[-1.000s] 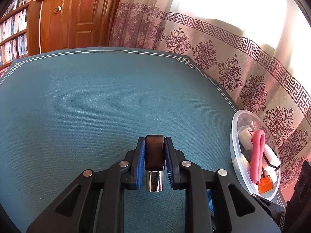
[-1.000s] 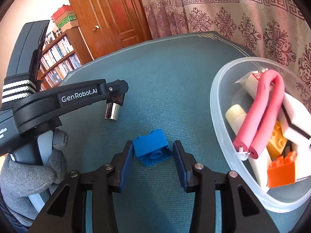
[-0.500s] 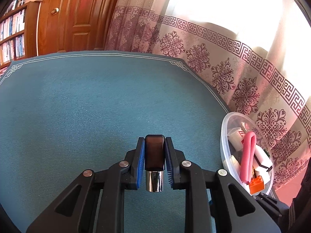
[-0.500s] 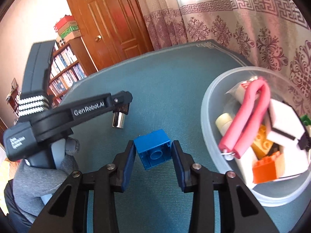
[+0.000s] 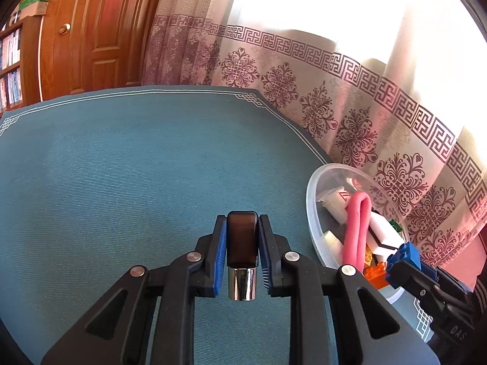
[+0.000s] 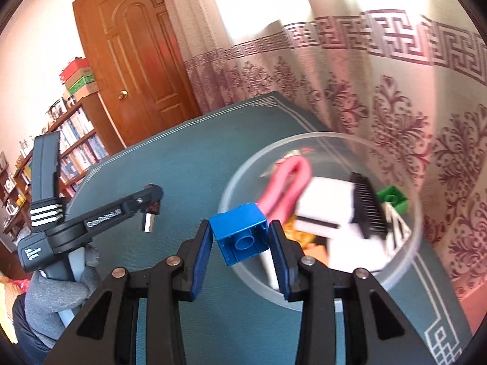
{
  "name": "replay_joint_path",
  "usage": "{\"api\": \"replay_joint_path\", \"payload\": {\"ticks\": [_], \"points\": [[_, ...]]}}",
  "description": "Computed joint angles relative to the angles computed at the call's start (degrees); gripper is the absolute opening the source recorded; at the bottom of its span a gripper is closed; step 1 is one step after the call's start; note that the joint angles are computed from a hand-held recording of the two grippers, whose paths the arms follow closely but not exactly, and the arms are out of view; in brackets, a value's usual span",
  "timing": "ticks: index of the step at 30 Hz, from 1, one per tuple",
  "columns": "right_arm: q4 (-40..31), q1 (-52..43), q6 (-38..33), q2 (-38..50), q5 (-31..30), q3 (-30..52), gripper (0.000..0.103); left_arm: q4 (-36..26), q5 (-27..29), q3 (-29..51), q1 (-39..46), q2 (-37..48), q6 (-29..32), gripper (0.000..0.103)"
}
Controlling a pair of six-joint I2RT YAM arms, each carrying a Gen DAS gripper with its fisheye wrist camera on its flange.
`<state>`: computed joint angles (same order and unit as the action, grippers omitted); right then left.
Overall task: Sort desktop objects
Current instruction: 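Carry the blue brick into the bowl with the right gripper and open it, then carry the dark capped cylinder over the bowl with the left gripper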
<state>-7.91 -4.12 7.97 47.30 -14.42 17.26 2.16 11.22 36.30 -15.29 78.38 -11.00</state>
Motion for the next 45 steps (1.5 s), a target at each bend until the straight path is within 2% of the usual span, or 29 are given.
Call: {"api": "replay_joint_path", "payload": {"ticks": [5, 9, 21, 26, 34, 39, 45], "points": [[-0.12, -6.34, -2.40, 1.75, -2.10, 0.01, 0.042, -0.36, -0.17, -0.20, -1.32, -0.77, 0.07, 0.022], [2.92, -8.94, -2.88, 6.67, -2.94, 0.45, 0.042, -0.66, -0.35, -0.46, -2.18, -1.35, 0.27, 0.022], [13.63, -9.55, -3.37, 21.64, 0.56, 3.87, 0.042, -1.94, -0.18, 0.08, -3.09, -1.31, 0.30, 0.022], [13.81, -9.15, -3.48, 22.05, 0.92, 4.30, 0.042, -1.35, -0.24, -0.07, -3.51, -1.13, -0.22, 0.022], [10.00, -12.37, -4.05, 17.03, -3.17, 2.97, 0.042, -1.67, -1.26, -0.34, -6.16, -1.95, -0.45, 0.022], [6.92, -14.69, -5.81, 12.17, -5.34, 1.93, 0.053, -2.41, -3.05, 0.31, -9.49, -2.01, -0.65, 0.022], [5.24, -17.30, -7.47, 10.26, -7.60, 1.38, 0.054, -2.26, -5.89, 1.01, -14.28, -0.85, -1.51, 0.022]]}}
